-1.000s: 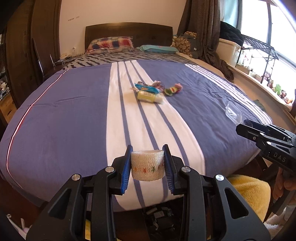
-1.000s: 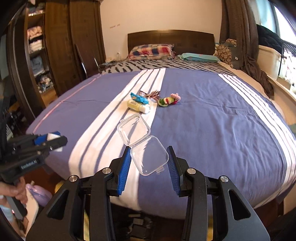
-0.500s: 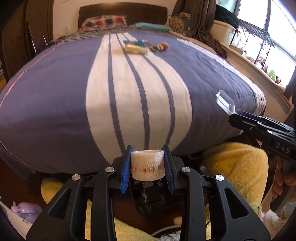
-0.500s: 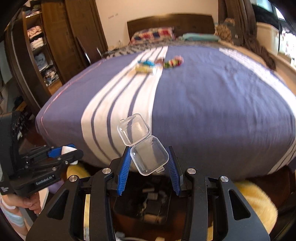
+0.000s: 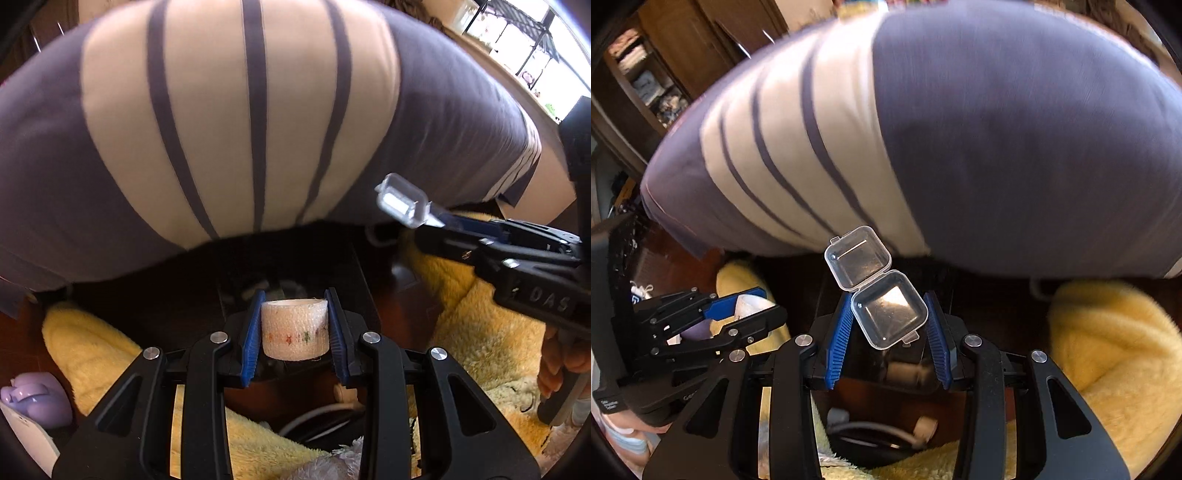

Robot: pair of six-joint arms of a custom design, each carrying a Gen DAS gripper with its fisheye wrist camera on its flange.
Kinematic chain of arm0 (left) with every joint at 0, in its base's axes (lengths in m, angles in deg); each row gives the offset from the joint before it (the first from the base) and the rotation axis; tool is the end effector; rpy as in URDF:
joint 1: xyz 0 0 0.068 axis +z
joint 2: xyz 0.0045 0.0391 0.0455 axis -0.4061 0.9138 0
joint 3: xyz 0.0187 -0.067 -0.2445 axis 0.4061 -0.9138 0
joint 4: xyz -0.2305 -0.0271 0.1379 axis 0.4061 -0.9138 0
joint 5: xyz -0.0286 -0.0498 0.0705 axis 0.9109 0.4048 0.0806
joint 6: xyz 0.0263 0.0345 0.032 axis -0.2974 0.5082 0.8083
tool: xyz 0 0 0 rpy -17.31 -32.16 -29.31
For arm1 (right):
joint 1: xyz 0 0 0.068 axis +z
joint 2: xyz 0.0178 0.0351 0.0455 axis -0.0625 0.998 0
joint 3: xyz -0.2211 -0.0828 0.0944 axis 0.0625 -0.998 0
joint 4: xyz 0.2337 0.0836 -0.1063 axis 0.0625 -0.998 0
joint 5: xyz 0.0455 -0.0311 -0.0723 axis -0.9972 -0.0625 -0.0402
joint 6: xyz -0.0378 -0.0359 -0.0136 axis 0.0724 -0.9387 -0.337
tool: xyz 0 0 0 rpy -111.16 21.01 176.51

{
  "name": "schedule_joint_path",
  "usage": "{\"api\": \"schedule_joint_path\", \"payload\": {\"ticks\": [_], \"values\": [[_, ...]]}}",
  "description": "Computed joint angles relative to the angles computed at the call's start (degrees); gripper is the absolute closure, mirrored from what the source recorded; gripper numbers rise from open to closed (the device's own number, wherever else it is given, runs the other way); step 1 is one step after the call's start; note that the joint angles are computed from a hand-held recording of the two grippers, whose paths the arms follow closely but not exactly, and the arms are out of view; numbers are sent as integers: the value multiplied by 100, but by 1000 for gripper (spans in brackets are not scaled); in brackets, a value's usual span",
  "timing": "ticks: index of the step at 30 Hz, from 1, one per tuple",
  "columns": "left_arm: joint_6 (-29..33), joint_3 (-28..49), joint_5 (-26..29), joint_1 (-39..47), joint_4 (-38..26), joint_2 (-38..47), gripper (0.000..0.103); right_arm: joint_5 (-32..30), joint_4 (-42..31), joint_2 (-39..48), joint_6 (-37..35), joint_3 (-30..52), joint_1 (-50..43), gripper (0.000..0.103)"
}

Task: Collect trash
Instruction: 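Lower both tools over the bin and open them to drop items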

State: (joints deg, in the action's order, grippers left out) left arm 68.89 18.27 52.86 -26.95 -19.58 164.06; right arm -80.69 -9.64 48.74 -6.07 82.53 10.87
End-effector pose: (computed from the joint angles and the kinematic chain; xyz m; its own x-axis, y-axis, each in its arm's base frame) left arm 0.2582 -0.0239 0.2600 -0.8912 0.2470 -0.3805 0.3406 0.9184 -0.2015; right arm 0.2384 0.0681 0.2923 -0.9192 0.0065 -0.3938 -0.1062 0.9588 0.2636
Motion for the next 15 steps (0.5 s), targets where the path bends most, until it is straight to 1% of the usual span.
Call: {"api": "schedule_joint_path", "payload": {"ticks": [5,11,15], "values": [[76,-135,77,-40,63,411,72,-31,101,336,105,-166,92,63],[142,-92,66,17,104,769,72,-92,139,593,201,-86,103,62],[127,-56,54,-4,45,771,71,-167,149,773,128,70,7,61]]}}
